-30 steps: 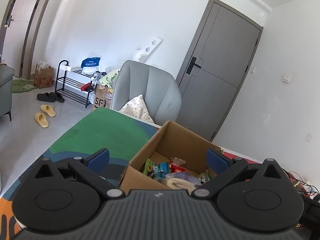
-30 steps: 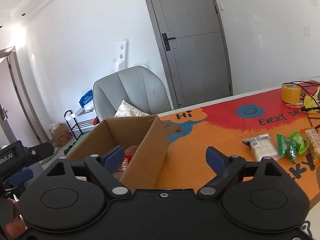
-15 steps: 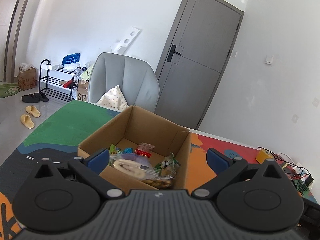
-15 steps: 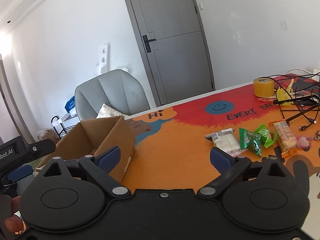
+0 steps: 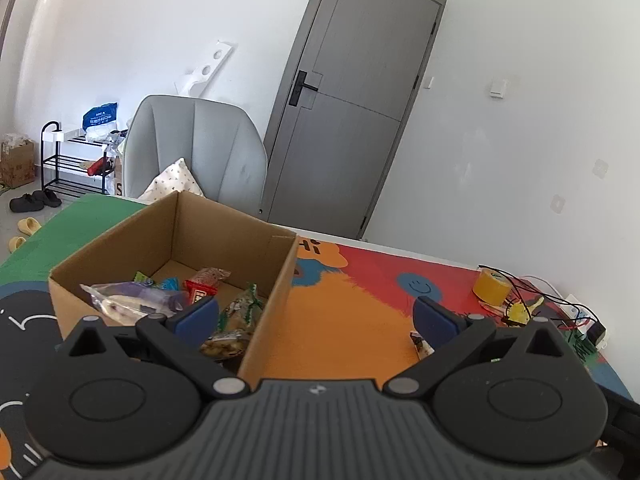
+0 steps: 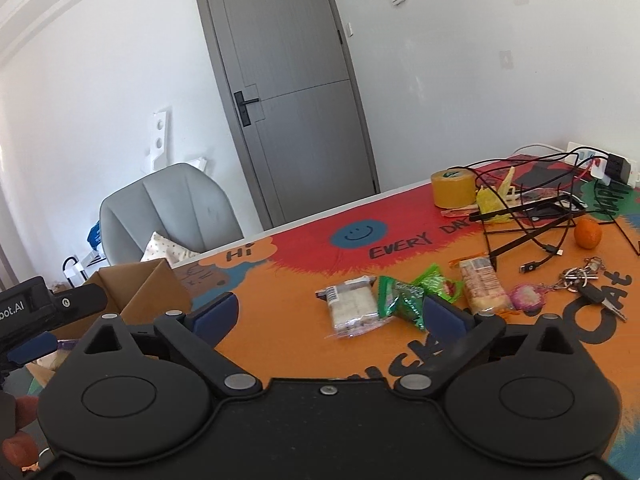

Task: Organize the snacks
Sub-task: 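Move both open tools back over the remaining snacks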

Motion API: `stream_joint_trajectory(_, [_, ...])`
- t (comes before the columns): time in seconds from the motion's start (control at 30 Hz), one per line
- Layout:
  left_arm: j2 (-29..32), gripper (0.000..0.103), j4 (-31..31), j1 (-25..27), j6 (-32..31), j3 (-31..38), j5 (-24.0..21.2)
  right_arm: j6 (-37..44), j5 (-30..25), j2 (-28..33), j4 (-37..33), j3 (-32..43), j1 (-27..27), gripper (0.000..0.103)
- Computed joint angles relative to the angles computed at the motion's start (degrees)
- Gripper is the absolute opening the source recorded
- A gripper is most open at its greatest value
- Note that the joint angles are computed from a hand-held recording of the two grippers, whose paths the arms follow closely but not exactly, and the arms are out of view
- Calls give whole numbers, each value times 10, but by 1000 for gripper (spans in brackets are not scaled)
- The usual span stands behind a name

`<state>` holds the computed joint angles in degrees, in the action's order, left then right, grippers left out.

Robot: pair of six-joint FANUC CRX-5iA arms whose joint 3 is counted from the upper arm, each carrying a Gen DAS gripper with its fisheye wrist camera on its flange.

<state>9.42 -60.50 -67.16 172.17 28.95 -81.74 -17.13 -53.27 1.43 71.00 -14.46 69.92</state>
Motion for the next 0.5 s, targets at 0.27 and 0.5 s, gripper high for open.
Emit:
stream_joint_trajectory(0.27, [28,103,22,14,-28,29,24,-20,-19,-21,10,-28,-13,100])
stream_joint_trajectory(0.5, [63,103,45,25,-60,67,39,-40,-1,-45,11,-60,-35,100])
